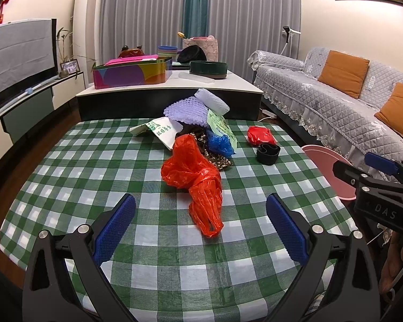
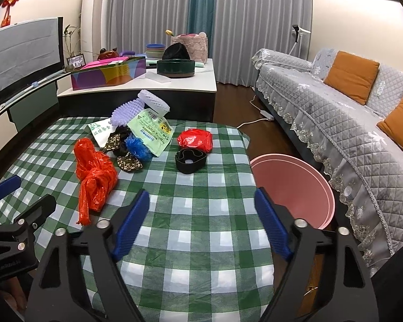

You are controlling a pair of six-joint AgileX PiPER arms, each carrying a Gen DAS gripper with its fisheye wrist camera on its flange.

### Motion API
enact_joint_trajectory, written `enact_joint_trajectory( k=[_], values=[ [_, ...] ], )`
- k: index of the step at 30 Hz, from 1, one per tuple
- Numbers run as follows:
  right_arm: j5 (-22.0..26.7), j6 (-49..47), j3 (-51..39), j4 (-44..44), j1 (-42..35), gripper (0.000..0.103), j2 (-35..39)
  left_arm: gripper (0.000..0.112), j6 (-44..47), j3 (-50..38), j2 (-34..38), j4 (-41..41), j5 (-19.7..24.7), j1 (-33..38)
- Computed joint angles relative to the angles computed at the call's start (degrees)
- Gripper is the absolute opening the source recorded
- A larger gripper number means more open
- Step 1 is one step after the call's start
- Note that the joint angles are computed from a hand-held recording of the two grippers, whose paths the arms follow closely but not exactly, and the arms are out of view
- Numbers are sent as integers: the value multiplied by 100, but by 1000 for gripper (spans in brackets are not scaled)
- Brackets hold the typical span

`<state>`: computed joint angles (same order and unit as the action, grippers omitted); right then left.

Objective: Collect trash
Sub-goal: 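Grasp the orange-red plastic bag with the left tool while the right tool grasps the black elastic band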

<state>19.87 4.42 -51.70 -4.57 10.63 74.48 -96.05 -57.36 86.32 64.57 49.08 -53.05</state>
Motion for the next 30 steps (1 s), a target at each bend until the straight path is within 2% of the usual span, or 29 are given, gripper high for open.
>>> enact_joint_trajectory(
  k=[6,9,13,16,26,30],
  values=[
    [228,-1079,-96,1132,-176,56,50,75,170,-247,154,-89,-77,28],
    [636,-1656,-362,1743,-324,51,163,63,146,-298,203,-104,-100,53],
    [1020,-2236,-959,2254,-515,50,434,51,264,-424,319,-201,-301,241],
    [1119,-2560,-1432,2490,-560,49,805,50,329,-548,490,-237,-447,392],
    [767,-3005,-2493,3033,-597,48,2541,50,671,-903,1109,-495,-843,967],
    [1070,-2931,-3205,3179,-628,50,3415,50,836,-950,1298,-707,-1083,1215]
  ],
)
